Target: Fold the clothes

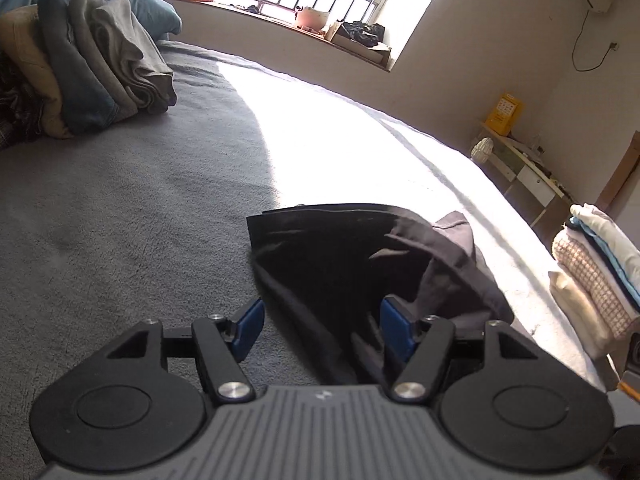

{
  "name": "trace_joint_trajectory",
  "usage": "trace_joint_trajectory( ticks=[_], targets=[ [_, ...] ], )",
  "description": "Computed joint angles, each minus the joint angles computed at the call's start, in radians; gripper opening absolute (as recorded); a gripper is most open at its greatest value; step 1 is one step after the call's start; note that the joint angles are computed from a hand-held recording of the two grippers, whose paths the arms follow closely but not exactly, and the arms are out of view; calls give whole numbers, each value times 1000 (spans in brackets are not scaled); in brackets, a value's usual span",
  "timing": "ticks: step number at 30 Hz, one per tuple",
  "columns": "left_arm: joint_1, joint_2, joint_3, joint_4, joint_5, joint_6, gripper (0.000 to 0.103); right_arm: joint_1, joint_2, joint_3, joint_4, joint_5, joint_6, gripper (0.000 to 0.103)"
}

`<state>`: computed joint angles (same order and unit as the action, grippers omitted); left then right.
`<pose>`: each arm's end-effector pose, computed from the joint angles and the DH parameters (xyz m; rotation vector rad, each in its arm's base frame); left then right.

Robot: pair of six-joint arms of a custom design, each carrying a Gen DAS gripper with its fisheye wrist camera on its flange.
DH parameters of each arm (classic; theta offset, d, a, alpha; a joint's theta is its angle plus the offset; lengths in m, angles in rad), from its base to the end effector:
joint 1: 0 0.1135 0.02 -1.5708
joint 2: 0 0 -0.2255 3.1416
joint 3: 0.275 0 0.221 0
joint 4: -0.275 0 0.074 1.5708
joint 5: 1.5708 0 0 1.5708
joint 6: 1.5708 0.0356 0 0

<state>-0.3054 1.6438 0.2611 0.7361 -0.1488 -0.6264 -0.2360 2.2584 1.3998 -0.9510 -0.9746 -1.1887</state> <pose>0.2136 -0.0618 0.0749 -0.4381 2.1883 -0.3505 0.3232 -0.0474 0.0747 -0.9733 2.2221 1.1608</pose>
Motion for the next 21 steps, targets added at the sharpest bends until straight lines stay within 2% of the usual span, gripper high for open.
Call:
trace_joint_trajectory(
  ticks=[2,5,10,12,14,16,18,19,20,21],
  targets=[
    [-18,-22,13,-11,5,18,68,19,-11,-48,-37,51,-103,1],
    [-65,43,74,-27,-15,45,69,47,-47,-138,-34,137,-218,1],
    [-126,207,206,-169,-72,39,65,38,-109,-185,-69,262,-333,5],
    [-133,238,219,-194,-86,31,65,15,-112,-125,-145,276,-358,8],
    [-129,244,207,-196,-96,28,65,-35,-67,25,-316,245,-414,26],
    [-127,247,189,-185,-109,24,65,-83,-1,198,-480,173,-457,34],
    [-119,254,176,-180,-111,16,65,-106,70,350,-509,40,-356,47],
    [-118,258,173,-182,-112,11,65,-114,97,415,-496,-28,-279,56],
    [-122,263,173,-184,-118,9,66,-116,100,430,-392,-82,-127,62],
    [-130,266,171,-182,-128,10,66,-116,82,407,-226,-125,69,65]
  ],
)
